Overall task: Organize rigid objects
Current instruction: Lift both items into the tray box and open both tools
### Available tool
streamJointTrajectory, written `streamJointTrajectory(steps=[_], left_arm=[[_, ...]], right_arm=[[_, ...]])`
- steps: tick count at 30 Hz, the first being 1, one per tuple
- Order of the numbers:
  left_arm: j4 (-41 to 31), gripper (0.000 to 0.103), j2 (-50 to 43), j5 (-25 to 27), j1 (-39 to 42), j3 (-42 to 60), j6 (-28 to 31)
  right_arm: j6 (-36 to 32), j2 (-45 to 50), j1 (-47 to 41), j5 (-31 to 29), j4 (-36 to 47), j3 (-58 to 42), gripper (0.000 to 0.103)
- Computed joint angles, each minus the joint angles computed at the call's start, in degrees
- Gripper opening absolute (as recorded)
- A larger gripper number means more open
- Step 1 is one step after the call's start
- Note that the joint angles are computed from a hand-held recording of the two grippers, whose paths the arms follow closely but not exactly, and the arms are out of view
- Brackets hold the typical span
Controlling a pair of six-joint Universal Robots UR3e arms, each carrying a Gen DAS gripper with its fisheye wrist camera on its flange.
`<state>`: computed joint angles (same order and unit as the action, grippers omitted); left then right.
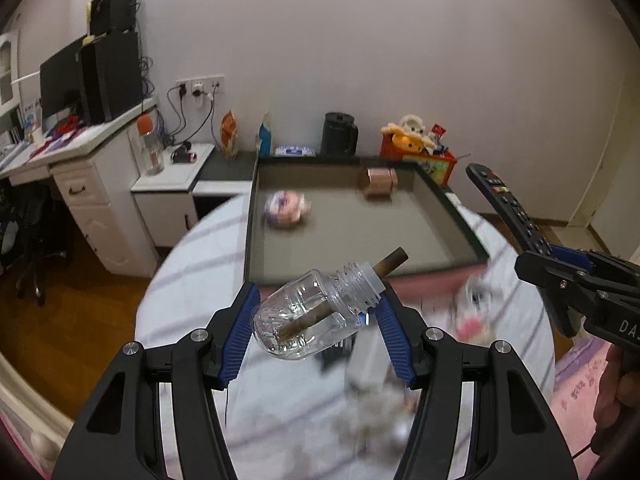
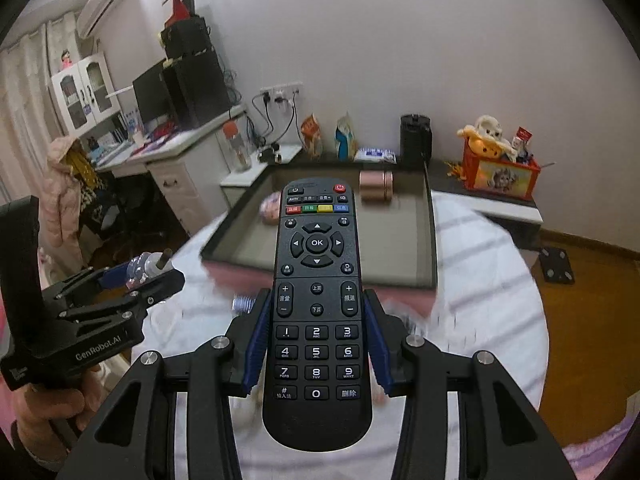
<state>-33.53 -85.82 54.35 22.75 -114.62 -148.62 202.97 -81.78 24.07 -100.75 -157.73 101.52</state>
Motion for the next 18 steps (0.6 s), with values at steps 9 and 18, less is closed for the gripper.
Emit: streamJointTrajectory(steps=[9,18], left_arm=[[-2.3,0.06,-27.8,9.7,-15.0,32.7,-10.2],[-14.3,0.06,-48.1,18.5,-22.6,57.6,-12.5]], right_arm=[[-3.4,13.5,-11.3,8.4,6.1,-16.8,0.044],[-4.9,27.9,-14.6,10.8,16.9,-31.7,0.045]])
